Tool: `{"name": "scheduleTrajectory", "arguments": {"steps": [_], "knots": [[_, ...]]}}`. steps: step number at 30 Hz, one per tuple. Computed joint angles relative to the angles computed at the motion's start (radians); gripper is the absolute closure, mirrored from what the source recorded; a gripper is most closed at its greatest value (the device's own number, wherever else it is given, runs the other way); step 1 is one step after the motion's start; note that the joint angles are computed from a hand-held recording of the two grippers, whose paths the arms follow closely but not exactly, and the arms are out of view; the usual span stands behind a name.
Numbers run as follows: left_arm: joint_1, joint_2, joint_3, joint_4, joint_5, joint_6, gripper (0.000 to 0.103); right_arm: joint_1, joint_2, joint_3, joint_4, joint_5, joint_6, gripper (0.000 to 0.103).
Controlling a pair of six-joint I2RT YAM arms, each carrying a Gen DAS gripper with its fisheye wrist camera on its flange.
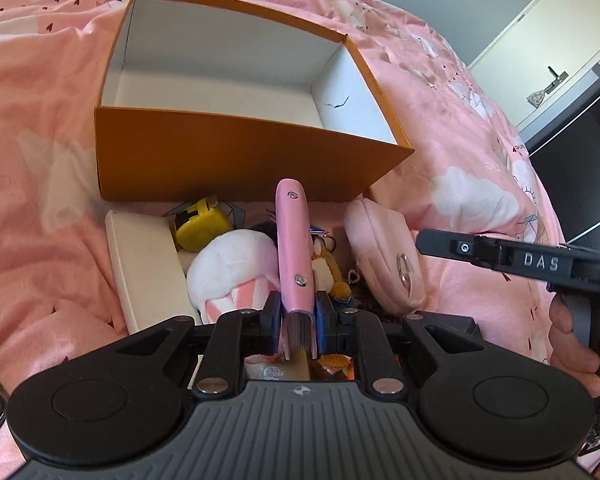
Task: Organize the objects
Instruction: 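Grasp the small pink backpack pouch with the right tool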
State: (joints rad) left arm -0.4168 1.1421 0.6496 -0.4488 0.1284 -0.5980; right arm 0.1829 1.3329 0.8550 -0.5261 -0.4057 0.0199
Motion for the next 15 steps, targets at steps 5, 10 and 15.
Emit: {"name": "scheduleTrajectory", "arguments": {"steps": [5, 10, 15], "knots": [[-0.034, 0.04, 0.03, -0.037, -0.054, 0.035, 0.076, -0.007, 0.03, 0.016, -0.073, 0.079, -0.167, 0.094], [-0.015, 0.056, 0.036, -0.021, -0.046, 0.078, 0.069, 0.001, 0.061, 0.004, -0.111, 0.151, -0.28, 0.076], [0.018, 0.106, 0.056, -0.013, -0.02, 0.125, 0.06, 0.033, 0.078, -0.007, -0.126, 0.191, -0.371, 0.059]]}}
